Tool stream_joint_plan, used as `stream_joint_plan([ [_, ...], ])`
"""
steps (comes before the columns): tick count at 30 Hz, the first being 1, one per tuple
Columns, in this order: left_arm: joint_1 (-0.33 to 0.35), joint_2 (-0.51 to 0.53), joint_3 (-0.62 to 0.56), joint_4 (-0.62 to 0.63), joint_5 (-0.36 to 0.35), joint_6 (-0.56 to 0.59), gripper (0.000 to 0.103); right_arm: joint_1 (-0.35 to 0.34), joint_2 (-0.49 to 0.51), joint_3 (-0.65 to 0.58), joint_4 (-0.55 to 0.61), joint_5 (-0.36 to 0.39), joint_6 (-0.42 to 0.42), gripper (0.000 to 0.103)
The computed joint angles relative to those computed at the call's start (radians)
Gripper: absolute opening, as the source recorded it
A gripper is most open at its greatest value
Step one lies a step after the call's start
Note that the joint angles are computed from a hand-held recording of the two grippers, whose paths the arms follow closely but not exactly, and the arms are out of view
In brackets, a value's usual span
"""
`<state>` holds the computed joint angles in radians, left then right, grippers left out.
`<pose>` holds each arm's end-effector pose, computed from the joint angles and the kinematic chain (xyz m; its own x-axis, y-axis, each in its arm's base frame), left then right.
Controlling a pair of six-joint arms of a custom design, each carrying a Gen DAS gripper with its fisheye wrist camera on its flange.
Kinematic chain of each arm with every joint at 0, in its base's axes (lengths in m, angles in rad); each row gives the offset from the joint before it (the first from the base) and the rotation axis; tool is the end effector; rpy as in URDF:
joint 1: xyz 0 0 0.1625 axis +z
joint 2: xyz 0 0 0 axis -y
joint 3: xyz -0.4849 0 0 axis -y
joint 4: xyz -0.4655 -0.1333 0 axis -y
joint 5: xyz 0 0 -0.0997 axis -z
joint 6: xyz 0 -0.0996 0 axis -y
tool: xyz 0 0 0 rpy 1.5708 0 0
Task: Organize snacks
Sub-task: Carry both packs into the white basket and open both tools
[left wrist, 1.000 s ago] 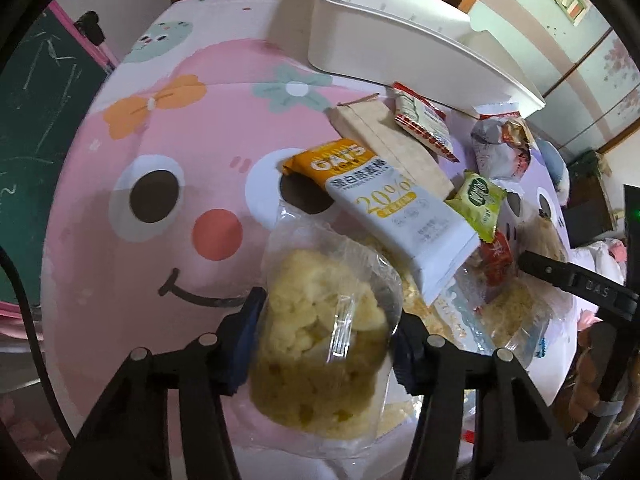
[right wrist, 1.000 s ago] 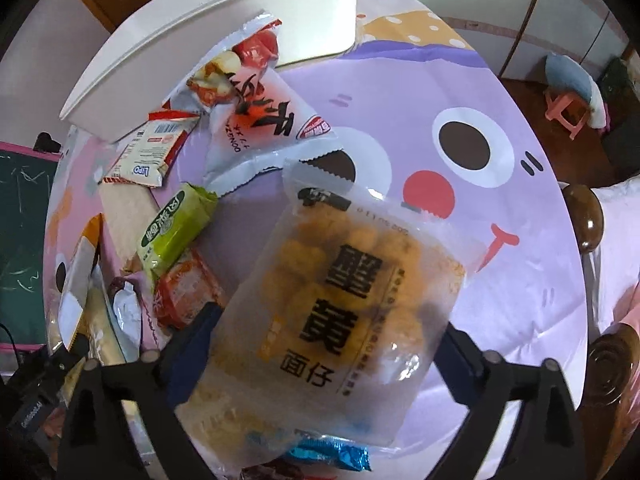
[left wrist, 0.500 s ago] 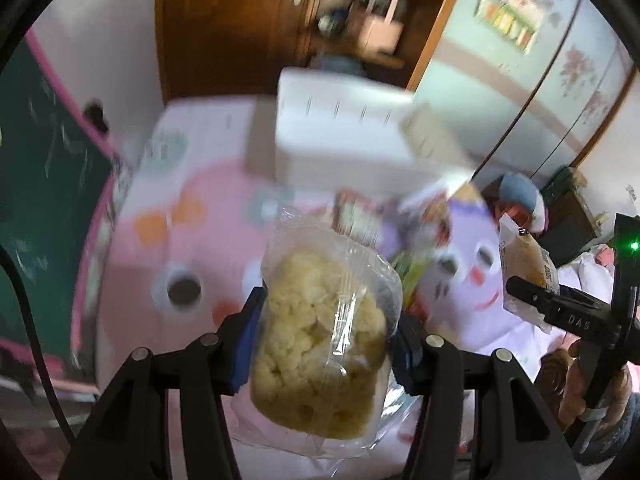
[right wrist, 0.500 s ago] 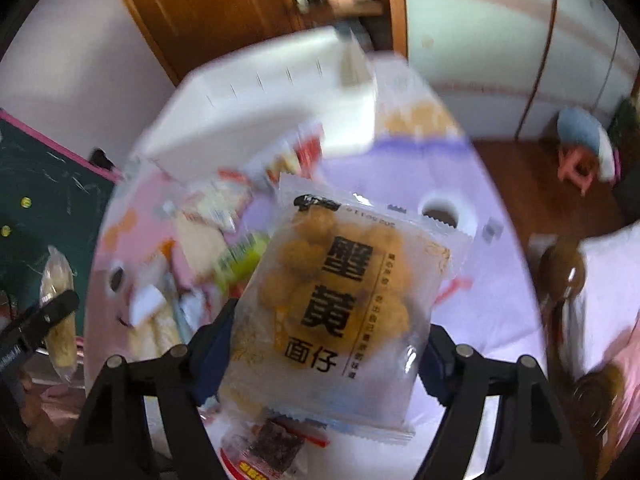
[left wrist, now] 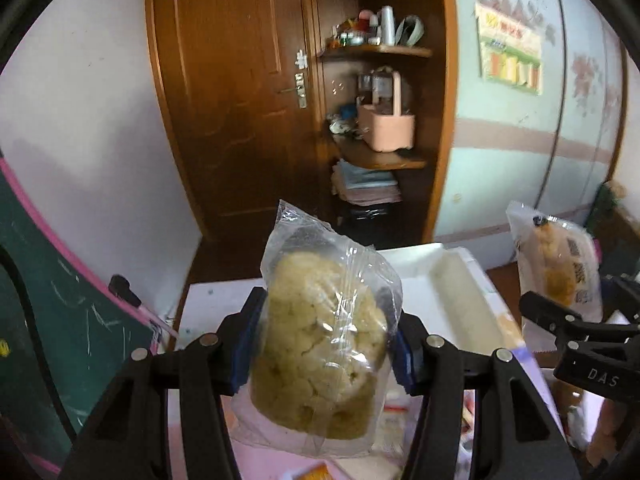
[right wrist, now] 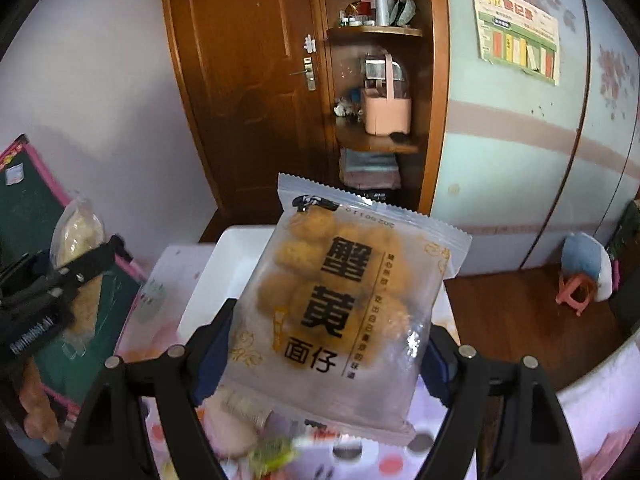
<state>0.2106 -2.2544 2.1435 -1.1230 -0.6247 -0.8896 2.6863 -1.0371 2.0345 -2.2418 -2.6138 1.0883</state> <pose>-0.1814 -0.2577 0.5020 -0.6288 0.2422 -0.7389 0.6899 0.6121 -0.3865 0.5395 -0.2115 0.1094 -0.7409 0.1026 0.6637 -0.4189 0.7018 -0.5761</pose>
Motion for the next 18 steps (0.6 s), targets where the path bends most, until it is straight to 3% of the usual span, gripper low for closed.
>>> stream_joint_plan([
  [2,0.086,0.035,0.038,-0.147,0.010,0.124,0.054,-0.061,0.027,0.006,-0.083,0.015,-0.084,0.081],
  [5,0.225,0.099,0.116,-0.394,0.008,0.304,0.055,-0.131,0.066,0.011,-0.108,0.035,-0.103,0.081],
  [7,0.271,0.117,0.149,-0.460,-0.027,0.361,0.057,-0.167,0.087,0.021,-0.139,0.057,-0.125,0.082],
  [9,0.357,0.160,0.162,-0.579,-0.087,0.445,0.085,-0.205,0.104,0.029,-0.154,0.086,-0.139,0.083],
  [11,0.403,0.181,0.169,-0.646,-0.121,0.481,0.097,-0.232,0.118,0.035,-0.171,0.102,-0.142,0.084],
  [13,0.455,0.208,0.164,-0.698,-0.159,0.492,0.098,-0.231,0.138,0.047,-0.226,0.066,-0.181,0.085],
  [15,0.485,0.212,0.161,-0.730,-0.193,0.487,0.100,-0.220,0.148,0.045,-0.215,0.039,-0.196,0.096],
  [16,0.489,0.207,0.161,-0.737,-0.199,0.485,0.100,-0.220,0.149,0.047,-0.229,0.037,-0.215,0.103],
  [18,0.480,0.182,0.166,-0.739,-0.195,0.476,0.100,-0.210,0.143,0.056,-0.255,0.029,-0.232,0.103],
])
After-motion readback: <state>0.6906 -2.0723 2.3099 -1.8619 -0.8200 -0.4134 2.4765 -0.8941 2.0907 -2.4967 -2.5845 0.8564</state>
